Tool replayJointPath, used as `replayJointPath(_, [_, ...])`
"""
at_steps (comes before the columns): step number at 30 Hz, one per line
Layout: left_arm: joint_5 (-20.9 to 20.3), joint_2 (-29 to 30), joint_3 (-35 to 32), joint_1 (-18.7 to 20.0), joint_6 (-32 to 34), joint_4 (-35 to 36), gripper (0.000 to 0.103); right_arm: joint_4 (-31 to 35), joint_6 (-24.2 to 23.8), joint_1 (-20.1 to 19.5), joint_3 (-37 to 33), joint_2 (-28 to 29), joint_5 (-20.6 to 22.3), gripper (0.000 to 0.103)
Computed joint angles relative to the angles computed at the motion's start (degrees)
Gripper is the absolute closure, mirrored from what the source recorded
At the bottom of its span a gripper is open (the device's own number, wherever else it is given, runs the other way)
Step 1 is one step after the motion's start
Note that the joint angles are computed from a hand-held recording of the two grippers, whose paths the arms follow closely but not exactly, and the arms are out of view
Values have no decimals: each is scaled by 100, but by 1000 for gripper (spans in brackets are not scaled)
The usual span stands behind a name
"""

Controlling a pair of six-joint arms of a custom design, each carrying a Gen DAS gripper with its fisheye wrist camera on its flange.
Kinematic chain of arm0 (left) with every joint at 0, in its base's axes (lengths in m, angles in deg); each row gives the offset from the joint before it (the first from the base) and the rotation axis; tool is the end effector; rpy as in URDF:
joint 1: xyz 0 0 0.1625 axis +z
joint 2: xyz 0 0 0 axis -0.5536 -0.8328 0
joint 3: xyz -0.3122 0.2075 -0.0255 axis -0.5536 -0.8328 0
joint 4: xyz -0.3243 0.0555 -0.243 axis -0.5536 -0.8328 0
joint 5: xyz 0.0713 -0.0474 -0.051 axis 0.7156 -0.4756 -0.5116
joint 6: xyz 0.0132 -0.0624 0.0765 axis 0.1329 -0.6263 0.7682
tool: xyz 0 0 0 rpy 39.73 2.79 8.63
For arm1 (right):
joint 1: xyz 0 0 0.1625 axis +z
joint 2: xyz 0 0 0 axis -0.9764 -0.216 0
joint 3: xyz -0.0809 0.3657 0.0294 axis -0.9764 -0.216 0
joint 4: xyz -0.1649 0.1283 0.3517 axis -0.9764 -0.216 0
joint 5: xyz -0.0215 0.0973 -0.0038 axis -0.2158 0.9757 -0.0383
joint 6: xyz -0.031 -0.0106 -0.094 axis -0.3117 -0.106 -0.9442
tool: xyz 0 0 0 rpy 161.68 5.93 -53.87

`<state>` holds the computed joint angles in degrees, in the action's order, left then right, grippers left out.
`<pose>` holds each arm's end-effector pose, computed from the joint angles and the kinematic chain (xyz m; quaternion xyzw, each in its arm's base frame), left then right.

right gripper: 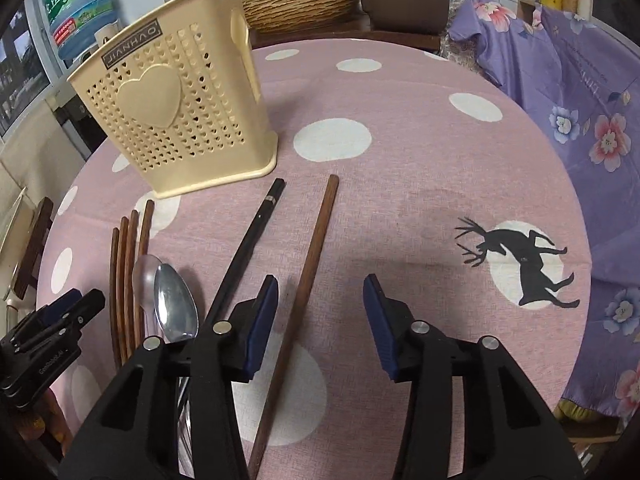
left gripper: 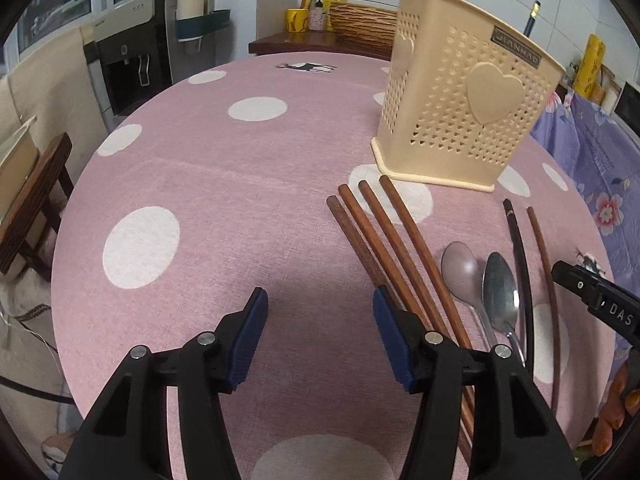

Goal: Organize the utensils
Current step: 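Grasp a wooden chopstick with left tool while right tool grasps another chopstick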

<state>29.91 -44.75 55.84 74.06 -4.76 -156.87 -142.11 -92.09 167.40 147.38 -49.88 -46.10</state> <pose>-0.3381 -0.5726 0.0512 0.0410 0.8795 -0.3329 0.3375 0.0866 -0.6801 0.2642 0.1291 -0.9012 0.2907 0.2943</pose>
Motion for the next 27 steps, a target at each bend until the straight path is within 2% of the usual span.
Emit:
replayJointPath(4, [-68, 74, -39, 1, 201, -469, 48, 79, 81, 15, -95, 57, 25, 58])
replayJointPath(9, [-133, 312, -422, 99, 296, -209, 48, 78, 123, 18, -123, 82, 24, 58])
replayJointPath(11, [51, 388, -511, 87, 252, -31, 51, 73, 130, 17, -121, 83, 2, 58])
replayJointPath(16, [76, 203, -297, 54, 40, 111, 57, 23, 66, -1, -128, 93, -72, 58])
replayJointPath(27, [102, 271, -546, 162, -173, 316, 57, -22, 27, 76, -452, 343, -197, 58])
